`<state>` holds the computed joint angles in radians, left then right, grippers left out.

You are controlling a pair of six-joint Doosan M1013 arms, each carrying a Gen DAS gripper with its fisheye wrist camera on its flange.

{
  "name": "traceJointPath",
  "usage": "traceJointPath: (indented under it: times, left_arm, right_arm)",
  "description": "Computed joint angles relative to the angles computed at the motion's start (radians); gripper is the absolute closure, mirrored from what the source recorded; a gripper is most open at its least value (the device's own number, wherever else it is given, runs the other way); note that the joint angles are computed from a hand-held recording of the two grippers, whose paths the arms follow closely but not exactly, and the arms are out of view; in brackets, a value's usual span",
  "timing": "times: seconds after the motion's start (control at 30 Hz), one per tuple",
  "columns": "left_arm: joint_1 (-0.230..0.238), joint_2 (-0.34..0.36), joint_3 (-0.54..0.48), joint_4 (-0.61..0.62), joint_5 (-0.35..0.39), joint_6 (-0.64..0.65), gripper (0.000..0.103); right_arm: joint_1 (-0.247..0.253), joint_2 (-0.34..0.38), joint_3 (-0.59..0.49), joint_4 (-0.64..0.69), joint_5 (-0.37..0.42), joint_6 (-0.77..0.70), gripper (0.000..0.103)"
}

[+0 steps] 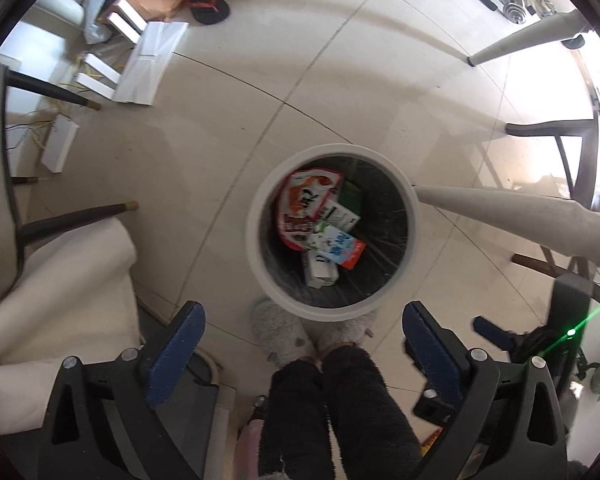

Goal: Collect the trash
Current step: 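Open the left tool over the bin while the right tool drops the milk carton, then move both tools back over the table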

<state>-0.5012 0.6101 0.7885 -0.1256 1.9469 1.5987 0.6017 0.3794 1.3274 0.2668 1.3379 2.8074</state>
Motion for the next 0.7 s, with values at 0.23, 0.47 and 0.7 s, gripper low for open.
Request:
traceJointPath:
  times: [0.23,0.47,0.7]
  left_arm:
    - [-0.003,-0.058,0.028,0.106,-0.063,0.054,0.002]
    - [-0.001,-0.083,-0.022,0.128,-0.013,0.088,0.002]
    - [0.0,-0.086,-0.141,0.118,0.09,0.082,0.002]
  right_arm:
    - [0.019,0.001,-0.069,-0.078,0.103,0.055,0.0]
    - [0.035,-0.01,-0.157,-0.119,0.214,0.113,0.0]
    - [0.058,-0.012,-0.304,-0.152,0.341,0.153,0.0]
